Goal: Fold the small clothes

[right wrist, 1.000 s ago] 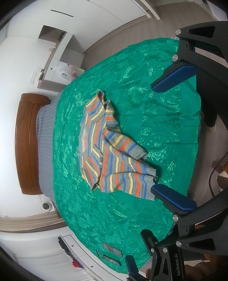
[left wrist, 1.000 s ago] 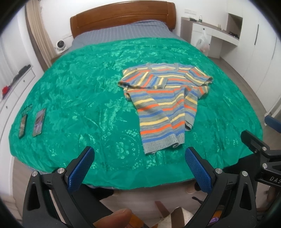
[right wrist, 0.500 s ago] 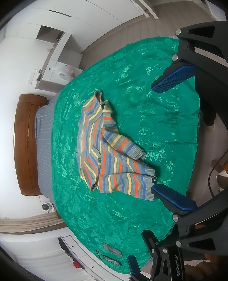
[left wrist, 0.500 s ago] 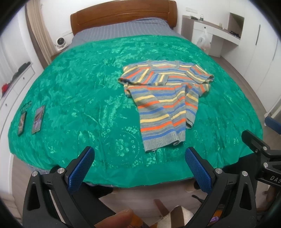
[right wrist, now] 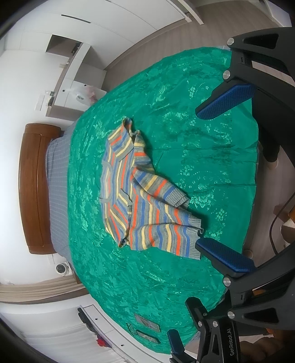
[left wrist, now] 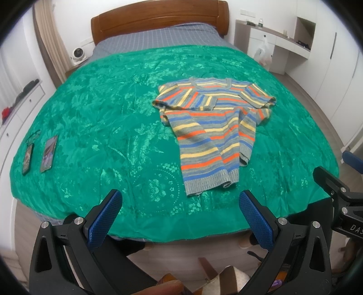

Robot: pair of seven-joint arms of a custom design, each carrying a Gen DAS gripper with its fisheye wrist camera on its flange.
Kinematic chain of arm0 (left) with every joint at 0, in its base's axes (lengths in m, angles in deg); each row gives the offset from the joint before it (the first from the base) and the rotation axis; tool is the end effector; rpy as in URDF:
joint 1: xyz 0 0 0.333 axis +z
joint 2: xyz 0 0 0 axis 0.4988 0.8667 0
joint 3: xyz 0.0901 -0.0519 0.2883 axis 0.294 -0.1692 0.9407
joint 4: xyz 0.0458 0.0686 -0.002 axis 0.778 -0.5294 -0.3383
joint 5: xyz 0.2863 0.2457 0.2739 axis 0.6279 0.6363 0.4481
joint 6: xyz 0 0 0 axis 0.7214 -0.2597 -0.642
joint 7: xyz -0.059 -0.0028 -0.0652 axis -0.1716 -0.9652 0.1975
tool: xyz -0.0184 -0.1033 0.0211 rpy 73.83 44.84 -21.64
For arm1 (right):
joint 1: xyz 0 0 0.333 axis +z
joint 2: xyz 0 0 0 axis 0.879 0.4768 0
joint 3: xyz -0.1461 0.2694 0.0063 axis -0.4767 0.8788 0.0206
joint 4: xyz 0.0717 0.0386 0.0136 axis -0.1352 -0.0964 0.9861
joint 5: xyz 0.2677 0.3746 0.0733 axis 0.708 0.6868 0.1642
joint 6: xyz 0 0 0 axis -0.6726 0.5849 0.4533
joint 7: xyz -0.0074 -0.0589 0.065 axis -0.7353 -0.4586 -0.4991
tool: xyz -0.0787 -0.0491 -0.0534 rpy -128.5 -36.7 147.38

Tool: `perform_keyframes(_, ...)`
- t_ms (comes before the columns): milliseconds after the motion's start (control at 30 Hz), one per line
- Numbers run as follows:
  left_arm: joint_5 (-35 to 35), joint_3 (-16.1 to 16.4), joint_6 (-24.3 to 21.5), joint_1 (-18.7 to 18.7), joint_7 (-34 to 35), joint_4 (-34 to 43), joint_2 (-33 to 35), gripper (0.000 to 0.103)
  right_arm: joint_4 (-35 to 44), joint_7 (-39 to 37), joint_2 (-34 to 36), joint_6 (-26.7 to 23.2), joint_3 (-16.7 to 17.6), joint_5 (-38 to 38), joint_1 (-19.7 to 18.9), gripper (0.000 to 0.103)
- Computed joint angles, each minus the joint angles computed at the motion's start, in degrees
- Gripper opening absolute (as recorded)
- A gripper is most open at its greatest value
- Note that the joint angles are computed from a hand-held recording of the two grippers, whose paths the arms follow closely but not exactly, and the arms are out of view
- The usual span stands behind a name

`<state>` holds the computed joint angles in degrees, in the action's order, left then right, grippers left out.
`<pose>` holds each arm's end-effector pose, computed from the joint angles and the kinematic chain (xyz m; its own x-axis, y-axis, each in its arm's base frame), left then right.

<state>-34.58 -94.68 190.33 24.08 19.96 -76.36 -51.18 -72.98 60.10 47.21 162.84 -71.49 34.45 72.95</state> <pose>0.4920 -0.1352 0.5561 -0.3855 -0.9217 -0.0425 -0.7503 0.3399 -0.5670 0.4273 0.1607 0.5282 -0.2288 -0.9731 0.0280 -0.7191 0.1495 -0.6786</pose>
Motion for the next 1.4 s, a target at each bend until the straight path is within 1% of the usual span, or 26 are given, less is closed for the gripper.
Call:
perform_keyframes(367, 1.4, -0.7, -0.8, 0.4, -1.6, 0.3, 0.7, 0.103, -0.2, 0.4, -0.8, -0.9, -0.1, 0.2, -0.3, 0.103)
perform_keyframes(633, 1.6, -0.5, -0.6, 0.5, -1.9, 0.4, 1.0, 0.103, -0.3, 0.2, -0.7, -0.5, -0.2, 0.2, -0.5, 0.103)
perform_keyframes(1400, 1.8, -0.3, -0.9, 0.6, -1.7, 0.8, 1.5, 0.103, 0.2, 0.4, -0.1, -1.7, 0.0, -0.1, -0.2, 0.103)
